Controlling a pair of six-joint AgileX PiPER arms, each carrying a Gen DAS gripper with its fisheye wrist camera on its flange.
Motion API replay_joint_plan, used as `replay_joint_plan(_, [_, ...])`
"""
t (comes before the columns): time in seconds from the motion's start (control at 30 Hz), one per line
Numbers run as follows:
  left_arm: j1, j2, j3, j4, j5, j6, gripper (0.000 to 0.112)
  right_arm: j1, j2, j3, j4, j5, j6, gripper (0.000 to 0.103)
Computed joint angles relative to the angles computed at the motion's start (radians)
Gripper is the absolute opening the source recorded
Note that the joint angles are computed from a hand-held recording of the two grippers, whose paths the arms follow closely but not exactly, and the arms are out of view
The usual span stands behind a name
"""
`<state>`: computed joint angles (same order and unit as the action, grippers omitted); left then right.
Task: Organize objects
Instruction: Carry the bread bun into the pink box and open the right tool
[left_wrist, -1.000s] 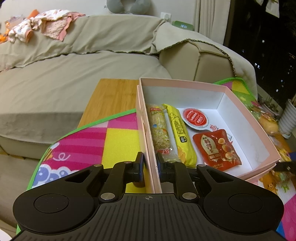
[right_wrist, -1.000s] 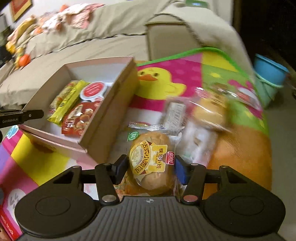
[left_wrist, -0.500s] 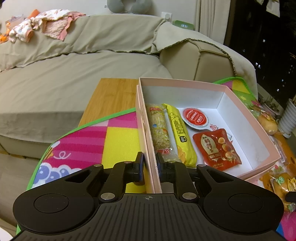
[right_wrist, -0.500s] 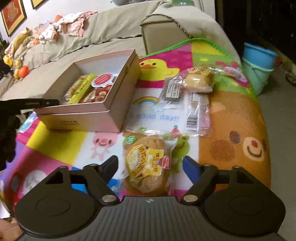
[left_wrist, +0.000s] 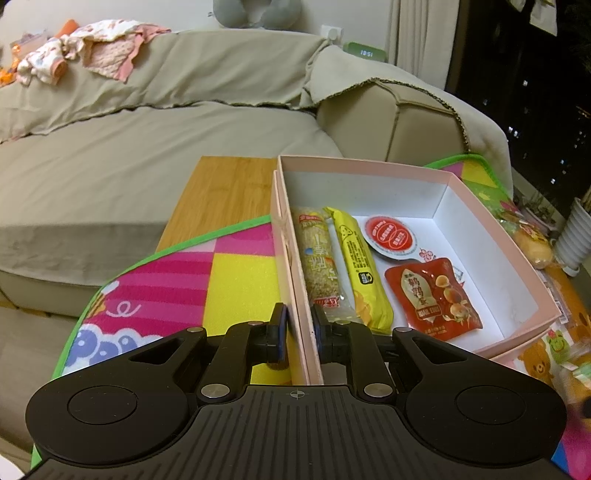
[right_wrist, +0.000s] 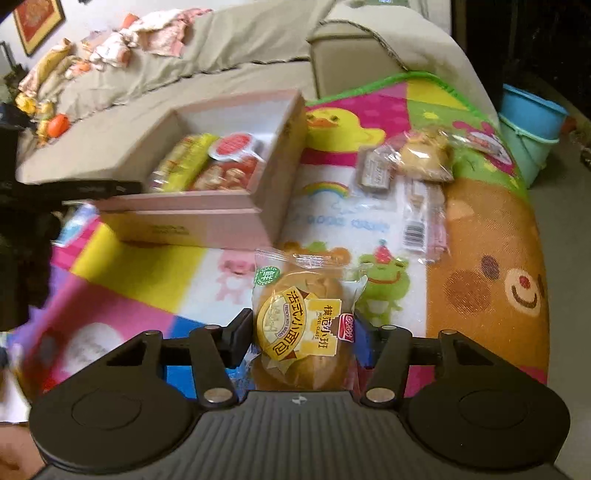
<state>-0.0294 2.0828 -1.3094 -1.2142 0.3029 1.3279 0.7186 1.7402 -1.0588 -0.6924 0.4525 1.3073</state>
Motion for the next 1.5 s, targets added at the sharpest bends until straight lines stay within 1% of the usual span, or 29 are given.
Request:
replay_joint_plan(0.07, [0.001, 0.0, 0.001, -0.002, 0.001, 0.003, 0.016, 0.027, -0.036, -0.03, -0.02, 0.03, -0.014, 0.054])
replay_joint_plan(0.13, [0.001, 0.001, -0.002, 0.001, 0.003, 0.0, 0.016, 0.058, -0.062, -0.077, -0.077, 0.067, -0.013, 0.054])
replay_joint_plan(0.23, [0.002, 0.005, -0.01, 0.012, 0.006, -0.01, 0.016, 0.091, -0.076, -0.16, -0.158, 0.099, -0.028, 0.054])
replay_joint_plan(0.33, [0.003, 0.007, -0.012, 0.01, 0.008, -0.008, 0.016, 0.116, -0.049, -0.253, -0.221, 0.151, -0.069, 0.054])
replay_joint_plan(0.5, [0.005, 0.012, -0.017, 0.002, 0.013, 0.0, 0.017, 0.103, -0.002, -0.353, -0.252, 0.172, -0.122, 0.055])
replay_joint_plan(0.6, [0.005, 0.012, -0.016, -0.001, 0.013, 0.004, 0.017, 0.08, 0.038, -0.434, -0.271, 0.203, -0.14, 0.055])
replay_joint_plan(0.7, [0.005, 0.012, -0.016, -0.001, 0.014, 0.004, 0.017, 0.022, 0.084, -0.534, -0.2, 0.195, -0.208, 0.055])
replay_joint_plan(0.8, [0.005, 0.012, -0.016, -0.003, 0.013, 0.004, 0.017, -0.04, 0.155, -0.654, -0.047, 0.18, -0.355, 0.055])
replay_joint_plan(0.9, [0.005, 0.013, -0.017, 0.003, 0.013, 0.0, 0.017, -0.085, 0.248, -0.782, 0.114, 0.207, -0.494, 0.055])
replay_joint_plan(1.0, [0.004, 0.013, -0.018, 0.003, 0.013, -0.001, 0.017, -0.11, 0.344, -0.898, 0.214, 0.238, -0.558, 0.055])
replay_joint_plan(1.1, [0.004, 0.013, -0.017, 0.003, 0.013, 0.0, 0.017, -0.127, 0.432, -1.002, 0.287, 0.245, -0.593, 0.055])
replay_joint_plan(1.23, [0.004, 0.013, -0.017, 0.004, 0.012, -0.001, 0.017, -0.136, 0.589, -1.222, 0.37, 0.304, -0.654, 0.055])
replay_joint_plan(1.27, [0.004, 0.014, -0.019, 0.008, 0.012, -0.005, 0.017, -0.14, 0.632, -1.285, 0.402, 0.316, -0.673, 0.059])
replay_joint_plan(1.3, [0.004, 0.013, -0.018, 0.007, 0.012, -0.004, 0.017, -0.146, 0.679, -1.364, 0.444, 0.346, -0.702, 0.063])
replay_joint_plan(1.33, [0.004, 0.013, -0.017, 0.006, 0.012, -0.004, 0.017, -0.147, 0.709, -1.41, 0.466, 0.364, -0.711, 0.065])
replay_joint_plan(1.37, [0.003, 0.014, -0.018, 0.009, 0.011, -0.006, 0.017, -0.148, 0.744, -1.465, 0.48, 0.389, -0.719, 0.065])
replay_joint_plan(1.4, [0.002, 0.014, -0.017, 0.003, 0.01, 0.001, 0.017, -0.147, 0.758, -1.486, 0.491, 0.396, -0.724, 0.065])
replay_joint_plan(1.43, [0.001, 0.016, -0.019, 0.006, 0.009, -0.001, 0.017, -0.151, 0.752, -1.466, 0.505, 0.385, -0.725, 0.066])
replay_joint_plan(1.5, [0.002, 0.019, -0.022, 0.008, 0.011, -0.001, 0.017, -0.156, 0.698, -1.351, 0.504, 0.328, -0.705, 0.07])
